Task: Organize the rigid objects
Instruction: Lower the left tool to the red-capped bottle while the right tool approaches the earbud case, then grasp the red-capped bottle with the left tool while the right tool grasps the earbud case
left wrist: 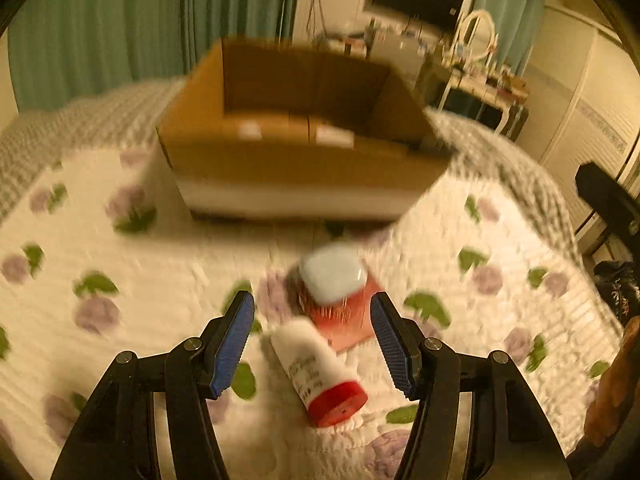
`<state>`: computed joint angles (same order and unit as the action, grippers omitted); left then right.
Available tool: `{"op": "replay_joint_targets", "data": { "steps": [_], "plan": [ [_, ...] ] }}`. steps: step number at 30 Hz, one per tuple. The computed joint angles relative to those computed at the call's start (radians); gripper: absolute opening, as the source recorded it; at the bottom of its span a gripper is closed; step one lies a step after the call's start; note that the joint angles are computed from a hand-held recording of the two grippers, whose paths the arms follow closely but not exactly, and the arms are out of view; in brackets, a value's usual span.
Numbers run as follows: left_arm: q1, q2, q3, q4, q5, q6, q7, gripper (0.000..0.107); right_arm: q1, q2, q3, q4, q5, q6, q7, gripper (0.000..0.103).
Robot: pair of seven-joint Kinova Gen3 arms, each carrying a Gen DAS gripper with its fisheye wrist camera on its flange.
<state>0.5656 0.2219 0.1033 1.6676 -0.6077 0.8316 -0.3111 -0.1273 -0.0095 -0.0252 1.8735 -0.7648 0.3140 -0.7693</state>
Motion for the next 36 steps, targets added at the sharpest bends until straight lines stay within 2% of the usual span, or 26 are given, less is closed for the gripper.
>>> {"op": "replay_joint_targets", "data": {
  "steps": [5,7,10,11,12,16,21,24,29,35,36],
  "plan": [
    [-0.057,0.035,0.017,0.037,0.127,-0.061,-0.074,0.063,0.003,0.069,-0.027,-0.013,0.094,0.009,-0.074,0.103],
    [-0.045,0.032,-0.013,0.073,0.134,-0.096,-0.055,0.063,0.012,0.095,-0.049,-0.02,0.123,0.01,-0.099,0.103],
    [-0.05,0.032,-0.023,0.087,0.14,-0.099,-0.068,0.052,0.023,0.125,-0.081,-0.028,0.171,0.008,-0.134,0.103],
    [-0.043,0.032,-0.027,0.087,0.123,-0.085,-0.058,0.042,0.016,0.139,-0.086,-0.035,0.201,0.011,-0.158,0.103],
    [-0.039,0.028,-0.038,0.095,0.12,-0.088,-0.06,0.037,0.018,0.15,-0.096,-0.04,0.218,0.013,-0.168,0.103],
    [-0.127,-0.02,-0.019,0.16,0.208,-0.178,-0.145,0.036,-0.002,0.194,-0.119,-0.054,0.31,0.016,-0.233,0.103],
    [-0.13,-0.062,-0.029,0.181,0.165,-0.134,-0.137,0.036,-0.034,0.255,-0.142,-0.101,0.403,0.054,-0.314,0.103],
    [-0.16,-0.093,-0.022,0.199,0.165,-0.12,-0.144,0.036,-0.062,0.29,-0.15,-0.131,0.449,0.073,-0.352,0.103],
    [-0.198,-0.131,-0.016,0.224,0.109,-0.079,-0.101,0.036,-0.106,0.35,-0.172,-0.193,0.507,0.121,-0.389,0.103],
    [-0.246,-0.148,-0.003,0.251,0.096,-0.093,-0.073,0.036,-0.207,0.412,-0.137,-0.267,0.629,0.211,-0.446,0.103],
    [-0.245,-0.147,0.002,0.25,0.087,-0.087,-0.069,0.036,-0.223,0.422,-0.128,-0.279,0.649,0.224,-0.461,0.099]
  ]
}}
